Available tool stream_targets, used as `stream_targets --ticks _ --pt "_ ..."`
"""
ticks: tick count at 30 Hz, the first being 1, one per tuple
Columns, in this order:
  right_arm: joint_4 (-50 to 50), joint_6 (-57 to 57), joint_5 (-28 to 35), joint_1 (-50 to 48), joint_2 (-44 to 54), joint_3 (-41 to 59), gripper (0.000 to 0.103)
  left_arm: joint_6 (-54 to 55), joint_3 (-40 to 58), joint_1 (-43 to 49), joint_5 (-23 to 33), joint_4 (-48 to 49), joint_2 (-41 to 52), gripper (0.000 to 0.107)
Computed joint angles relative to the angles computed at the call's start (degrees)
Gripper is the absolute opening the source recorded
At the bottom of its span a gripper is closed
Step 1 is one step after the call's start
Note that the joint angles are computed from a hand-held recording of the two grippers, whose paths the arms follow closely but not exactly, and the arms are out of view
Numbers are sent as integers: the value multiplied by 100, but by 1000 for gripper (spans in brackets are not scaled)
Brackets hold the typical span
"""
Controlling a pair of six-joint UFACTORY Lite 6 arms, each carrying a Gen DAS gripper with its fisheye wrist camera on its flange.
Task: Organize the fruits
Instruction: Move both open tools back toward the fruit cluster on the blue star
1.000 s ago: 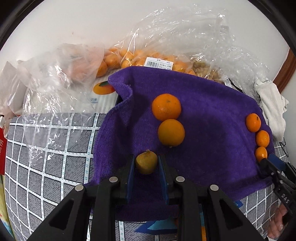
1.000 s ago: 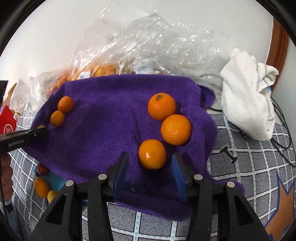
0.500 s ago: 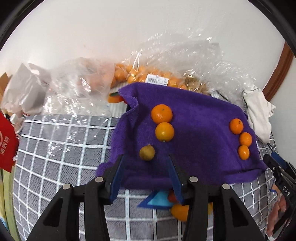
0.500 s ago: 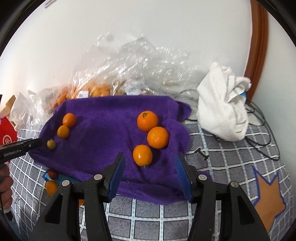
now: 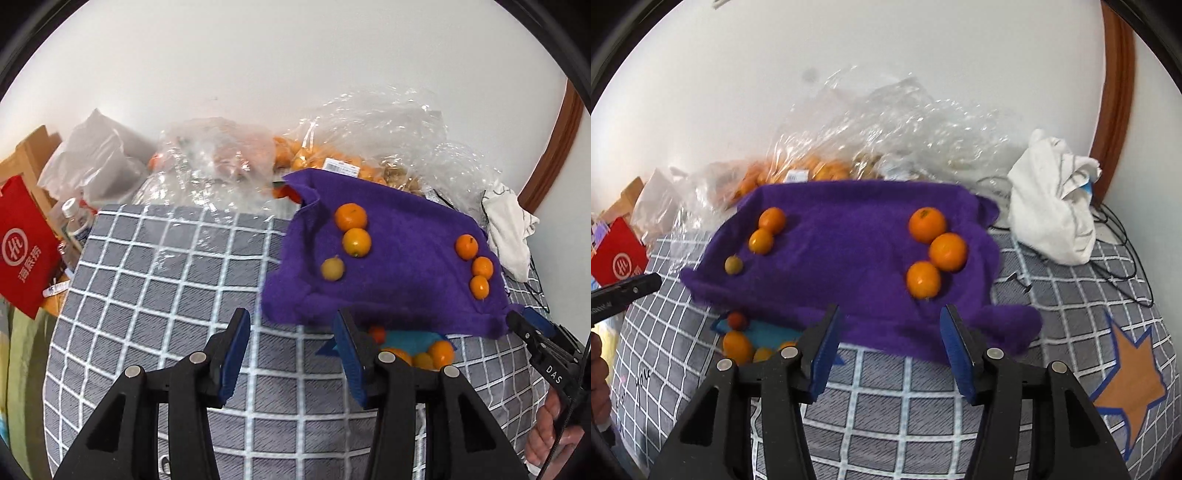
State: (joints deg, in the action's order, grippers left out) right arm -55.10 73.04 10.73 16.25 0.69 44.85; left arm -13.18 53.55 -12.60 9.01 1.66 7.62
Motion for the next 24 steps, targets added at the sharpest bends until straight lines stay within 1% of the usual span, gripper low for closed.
stream_targets --ticks 3,6,9,19,24 --pt "-464 578 26 240 46 -50 54 570 -194 159 -34 -495 -133 45" --pt "-905 1139 112 460 117 -63 54 1482 -340 288 -52 -1342 -247 45" --pt "-1041 1419 136 623 215 -54 54 2135 -399 387 -33 -1932 -262 45" --pt "-1405 2010 234 1041 582 69 54 3673 -594 576 5 -3349 -333 45" --pt "-1452 2070 237 1199 884 237 54 3971 -666 622 -5 -3620 -318 45"
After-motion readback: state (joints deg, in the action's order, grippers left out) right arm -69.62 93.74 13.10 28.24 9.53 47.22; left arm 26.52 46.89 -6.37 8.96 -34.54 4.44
